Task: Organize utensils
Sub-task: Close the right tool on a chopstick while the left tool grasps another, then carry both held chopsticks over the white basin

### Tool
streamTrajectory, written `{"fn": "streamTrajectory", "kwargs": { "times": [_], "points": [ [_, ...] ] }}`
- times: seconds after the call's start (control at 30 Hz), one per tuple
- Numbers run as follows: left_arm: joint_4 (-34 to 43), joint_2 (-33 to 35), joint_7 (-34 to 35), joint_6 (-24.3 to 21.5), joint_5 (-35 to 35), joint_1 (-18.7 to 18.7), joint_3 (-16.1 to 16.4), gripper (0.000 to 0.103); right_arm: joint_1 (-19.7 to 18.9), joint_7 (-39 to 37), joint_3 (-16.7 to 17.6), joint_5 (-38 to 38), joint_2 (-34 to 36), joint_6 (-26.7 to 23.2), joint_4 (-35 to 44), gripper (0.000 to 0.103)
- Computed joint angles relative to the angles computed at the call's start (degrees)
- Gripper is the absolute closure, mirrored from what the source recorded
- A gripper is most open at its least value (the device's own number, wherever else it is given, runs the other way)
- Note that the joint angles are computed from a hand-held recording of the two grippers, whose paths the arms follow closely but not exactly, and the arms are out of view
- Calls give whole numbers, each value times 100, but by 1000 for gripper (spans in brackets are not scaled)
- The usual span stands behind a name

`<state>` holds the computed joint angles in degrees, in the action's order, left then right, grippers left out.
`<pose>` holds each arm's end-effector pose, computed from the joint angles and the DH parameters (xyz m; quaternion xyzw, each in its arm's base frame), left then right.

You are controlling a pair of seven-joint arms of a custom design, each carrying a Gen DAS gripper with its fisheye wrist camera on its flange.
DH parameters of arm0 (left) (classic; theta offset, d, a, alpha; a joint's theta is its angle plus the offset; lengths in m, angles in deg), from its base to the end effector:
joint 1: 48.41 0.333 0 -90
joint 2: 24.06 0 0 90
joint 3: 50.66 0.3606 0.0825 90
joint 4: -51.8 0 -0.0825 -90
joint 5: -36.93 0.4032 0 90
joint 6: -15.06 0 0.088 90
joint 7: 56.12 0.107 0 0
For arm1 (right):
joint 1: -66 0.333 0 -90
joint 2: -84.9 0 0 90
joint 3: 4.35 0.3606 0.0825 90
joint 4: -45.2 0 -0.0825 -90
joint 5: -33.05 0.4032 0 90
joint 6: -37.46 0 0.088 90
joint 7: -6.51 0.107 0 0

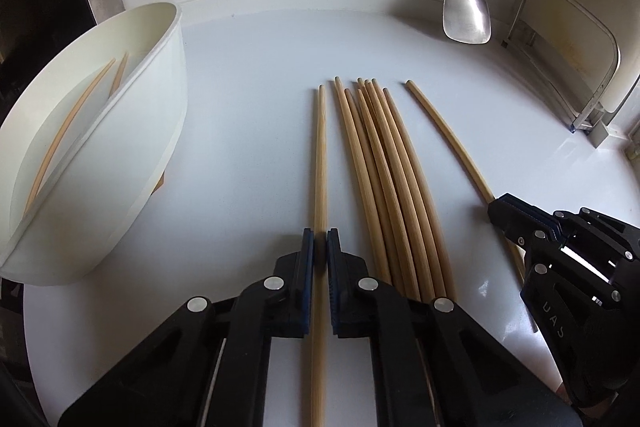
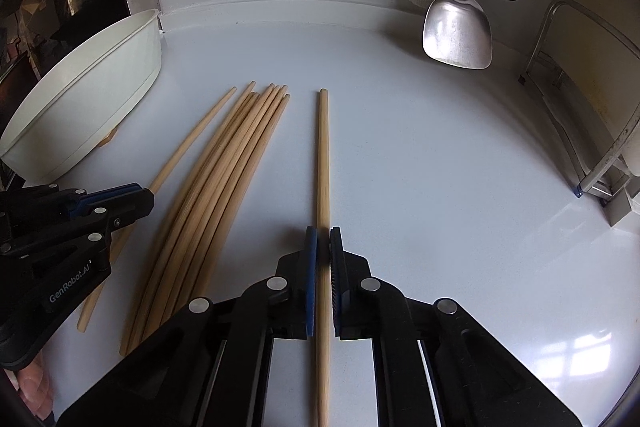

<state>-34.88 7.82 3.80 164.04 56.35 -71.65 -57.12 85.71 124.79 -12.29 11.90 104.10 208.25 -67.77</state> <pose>0.6864 -0.3775 0.4291 -0.6065 0.7444 -0.2284 0.1610 0.6614 0.1722 0.4055 -0.6908 0.6378 -0.2340 0.2474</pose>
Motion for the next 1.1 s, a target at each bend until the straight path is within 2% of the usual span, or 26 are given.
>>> {"fn": "streamTrajectory", "kwargs": {
  "times": [0.3,0.4,0.57,0.83,1.1],
  "points": [
    [-110,-294,525,-8,-347,261,-216,96,63,510,-5,18,-356,-143,-111,97],
    [-103,-437,758,37,-477,368,-273,96,149,864,-56,-279,-533,-256,-59,97],
    [-11,-657,1191,126,-708,581,-329,96,126,1301,133,-670,-686,-552,256,97],
    [184,-861,1790,66,-1059,986,-291,96,245,1292,546,-699,-285,-1072,1460,97],
    [192,-913,2128,-14,-1276,1434,-148,96,507,530,744,-76,804,-1637,3293,97]
  ]
}}
